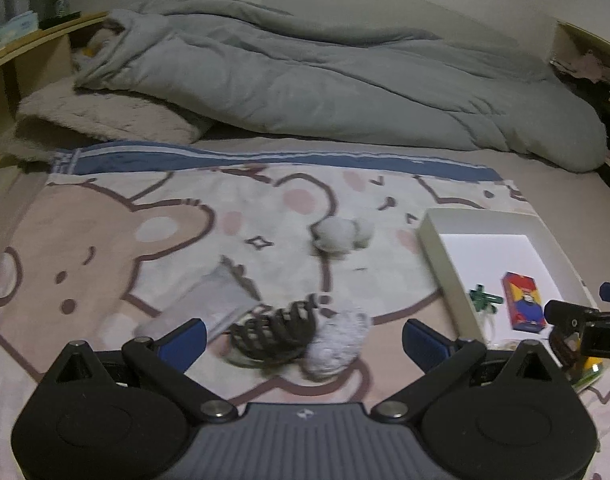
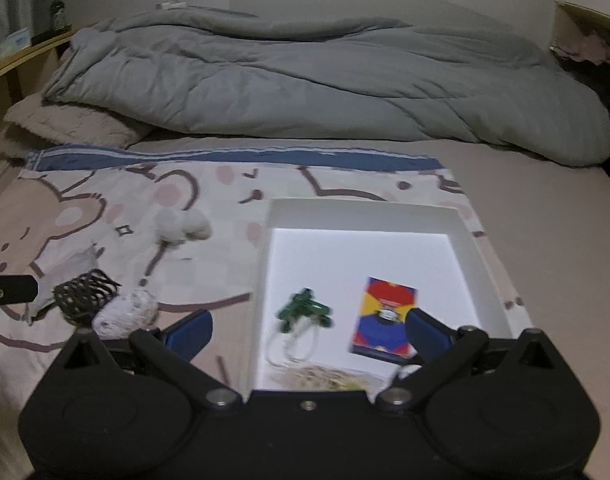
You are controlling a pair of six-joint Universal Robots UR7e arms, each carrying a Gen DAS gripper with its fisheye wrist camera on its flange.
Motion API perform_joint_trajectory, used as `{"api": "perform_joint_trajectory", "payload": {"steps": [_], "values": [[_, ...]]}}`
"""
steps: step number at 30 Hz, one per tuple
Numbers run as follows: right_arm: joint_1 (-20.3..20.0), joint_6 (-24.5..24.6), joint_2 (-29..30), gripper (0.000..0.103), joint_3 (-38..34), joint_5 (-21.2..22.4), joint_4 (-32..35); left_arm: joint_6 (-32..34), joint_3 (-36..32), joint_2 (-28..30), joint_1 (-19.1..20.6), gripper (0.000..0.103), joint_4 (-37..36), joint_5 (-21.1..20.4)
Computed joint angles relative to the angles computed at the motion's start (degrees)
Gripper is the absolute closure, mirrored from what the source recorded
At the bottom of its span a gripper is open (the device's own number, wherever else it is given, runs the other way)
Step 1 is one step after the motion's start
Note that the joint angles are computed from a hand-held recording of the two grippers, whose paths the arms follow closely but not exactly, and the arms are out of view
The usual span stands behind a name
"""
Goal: Organize objects
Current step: 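Move both tools over the bed toward the claw clip and white bundle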
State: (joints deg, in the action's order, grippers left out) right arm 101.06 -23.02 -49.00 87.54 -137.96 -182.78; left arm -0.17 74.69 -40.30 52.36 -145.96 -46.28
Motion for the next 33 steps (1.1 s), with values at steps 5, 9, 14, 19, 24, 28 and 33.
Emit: {"api": "perform_joint_trajectory", "payload": {"steps": [5,9,14,19,24,28,33], "values": [[1.02,0.58,2.32,0.0,-2.49,1.12,1.02,1.35,0.89,-1.26,0.79,0.001,-1.43,0.47],[1.64,1.18,3.9,0.0,-4.27,1.91,2.04,1.64,1.17,-1.89,1.31,0.001,-2.29,0.25],[2.12,1.26,5.64,0.0,-6.22,3.06,2.87,1.04,0.98,-2.32,1.91,0.001,-1.91,-0.18],[2.03,1.51,6.6,0.0,-7.07,4.21,3.06,1.21,0.87,-2.51,2.29,0.001,-2.5,-0.7],[1.3,-1.73,7.78,0.0,-7.05,6.84,-0.61,-1.96,-0.27,-2.09,3.09,0.001,-0.42,-2.45],[0.47,-6.22,9.23,0.0,-7.38,8.49,-3.57,-5.96,-1.71,-1.32,3.72,0.001,2.13,-3.69],[-1.08,-10.88,10.78,0.0,-7.01,12.52,-6.17,-8.17,-3.48,0.29,4.02,0.001,4.4,-3.6]]}}
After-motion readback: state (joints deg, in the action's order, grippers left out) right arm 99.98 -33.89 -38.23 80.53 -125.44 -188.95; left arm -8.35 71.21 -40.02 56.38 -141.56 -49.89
